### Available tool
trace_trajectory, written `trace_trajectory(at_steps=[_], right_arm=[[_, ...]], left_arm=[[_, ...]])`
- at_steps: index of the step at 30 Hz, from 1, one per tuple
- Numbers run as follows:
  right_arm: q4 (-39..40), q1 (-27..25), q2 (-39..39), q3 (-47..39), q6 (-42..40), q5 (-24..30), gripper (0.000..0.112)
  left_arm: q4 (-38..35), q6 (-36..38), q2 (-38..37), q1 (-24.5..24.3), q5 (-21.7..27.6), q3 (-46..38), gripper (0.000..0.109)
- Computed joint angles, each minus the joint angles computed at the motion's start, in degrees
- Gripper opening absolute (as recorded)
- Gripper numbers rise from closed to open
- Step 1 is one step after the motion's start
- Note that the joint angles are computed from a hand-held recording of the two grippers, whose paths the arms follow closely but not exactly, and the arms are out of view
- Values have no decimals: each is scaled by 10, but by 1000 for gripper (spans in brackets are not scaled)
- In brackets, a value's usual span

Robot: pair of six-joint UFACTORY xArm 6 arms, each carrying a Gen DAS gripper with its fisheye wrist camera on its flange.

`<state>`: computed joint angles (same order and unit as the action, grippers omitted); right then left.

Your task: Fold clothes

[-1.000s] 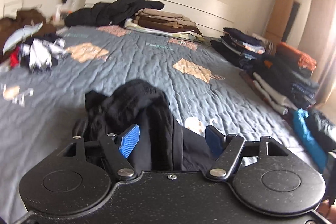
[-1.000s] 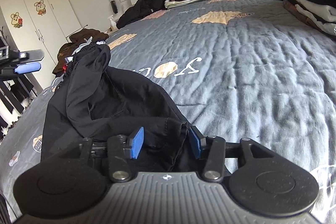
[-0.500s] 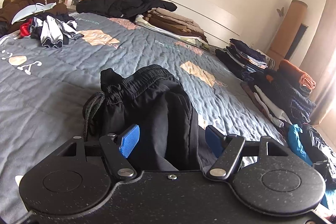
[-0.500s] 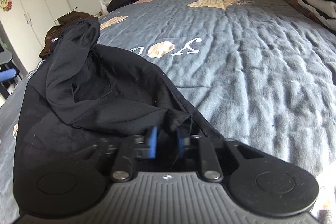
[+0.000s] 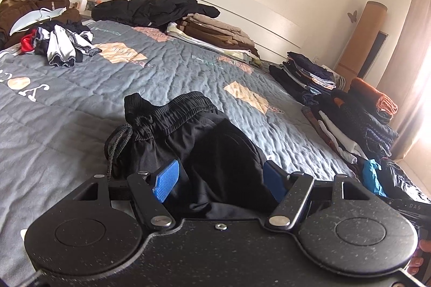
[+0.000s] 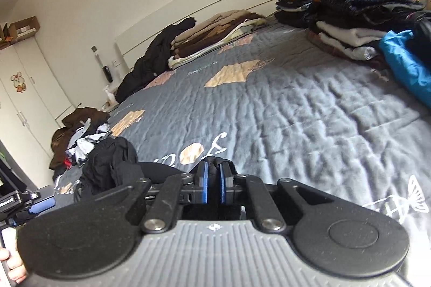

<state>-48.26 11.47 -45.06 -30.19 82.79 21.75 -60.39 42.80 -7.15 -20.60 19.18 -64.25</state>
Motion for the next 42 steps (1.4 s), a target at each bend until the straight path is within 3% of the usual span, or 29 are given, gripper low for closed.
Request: trace_trajectory(at_steps=[2,5,7,9,12,14,17,22,26,35,38,39,40,42], right_arm=[[6,9,-10,1,-16,57,9],[56,2,5,13,-66,88,13],[71,5,18,9,-88,123,17],[89,2,4,14,-98,120,20],[86,21,-36,17,-100,124,33],[73,53,-55,14,-92,148,42],[51,102,-63,7,-67,174,44],[7,178,-63,3,-19,216,47],[-2,191,-63,13,1,215,47],[-10,164,-58,34,26,165,47],[1,154,-52,38,12,140,47],[6,152,-48,38,5,132,47],[12,151,-44,38,-2,128,47],[20,149,-37,38,-13,122,47]], left_arm=[[11,-6,1,1,4,0,69],[35,-19,4,1,14,1,68],[34,0,-1,2,31,4,68],[12,58,-16,3,59,13,68],[-11,130,-47,7,131,35,69],[-17,135,-62,16,199,49,68],[-36,95,-73,31,300,70,66],[-24,62,-92,21,364,113,63],[-22,38,-84,9,378,126,63],[-30,5,-47,-18,337,123,61],[-32,13,-49,-30,316,127,39],[-29,12,-49,-33,313,127,21],[-26,11,-50,-36,310,128,12],[0,-8,-56,-37,312,124,8]])
